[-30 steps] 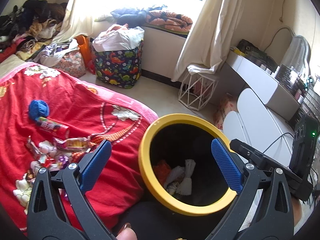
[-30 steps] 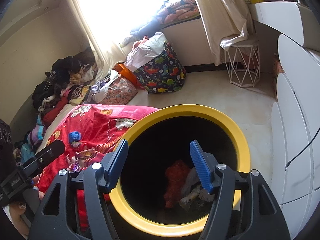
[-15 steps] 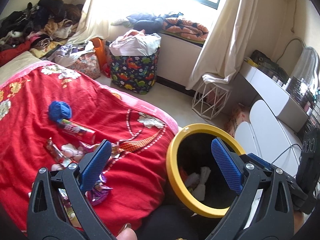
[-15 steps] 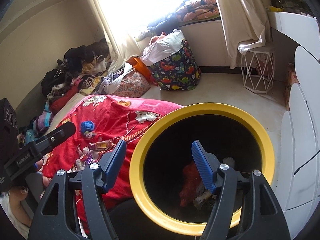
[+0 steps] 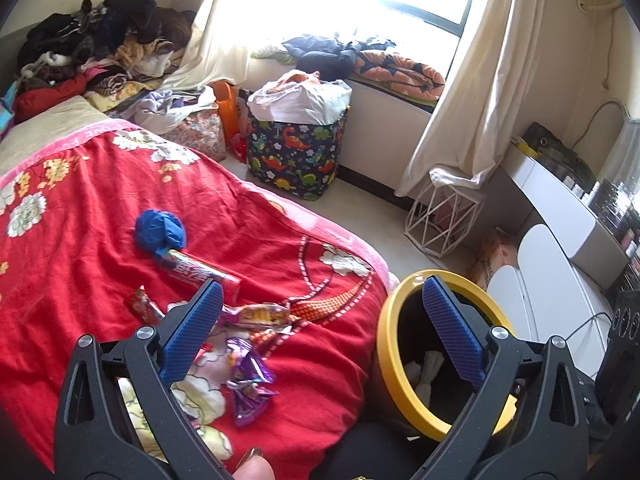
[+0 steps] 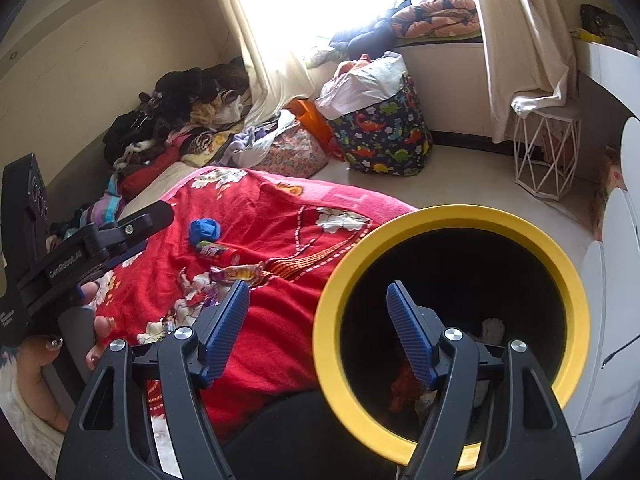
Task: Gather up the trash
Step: 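Move both open tools back toward the snack wrappers on the bed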
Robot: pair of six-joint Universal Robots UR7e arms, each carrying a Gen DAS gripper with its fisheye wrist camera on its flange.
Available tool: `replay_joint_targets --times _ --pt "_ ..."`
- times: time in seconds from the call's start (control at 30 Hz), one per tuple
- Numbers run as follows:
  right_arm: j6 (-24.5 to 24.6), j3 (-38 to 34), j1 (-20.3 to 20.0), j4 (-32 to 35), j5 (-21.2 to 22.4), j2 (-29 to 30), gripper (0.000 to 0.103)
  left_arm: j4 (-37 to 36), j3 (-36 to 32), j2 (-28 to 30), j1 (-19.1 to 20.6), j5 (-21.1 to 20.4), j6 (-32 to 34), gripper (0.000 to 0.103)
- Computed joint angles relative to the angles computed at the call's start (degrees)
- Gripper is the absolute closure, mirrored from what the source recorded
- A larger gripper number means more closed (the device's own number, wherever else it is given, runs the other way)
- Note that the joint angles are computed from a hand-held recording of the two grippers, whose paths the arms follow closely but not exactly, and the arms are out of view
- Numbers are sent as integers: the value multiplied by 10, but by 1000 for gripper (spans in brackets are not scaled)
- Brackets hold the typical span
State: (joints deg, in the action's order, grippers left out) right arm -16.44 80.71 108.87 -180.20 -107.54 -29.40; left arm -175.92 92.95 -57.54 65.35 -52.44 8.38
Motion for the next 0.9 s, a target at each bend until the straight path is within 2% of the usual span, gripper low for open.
replay_joint_targets --times 0.6,0.9 --pt "-57 -70 31 95 33 56 34 6 -20 -20 34 30 -16 11" --pt "-67 -121 39 162 30 95 34 19 -28 -29 53 53 -37 11"
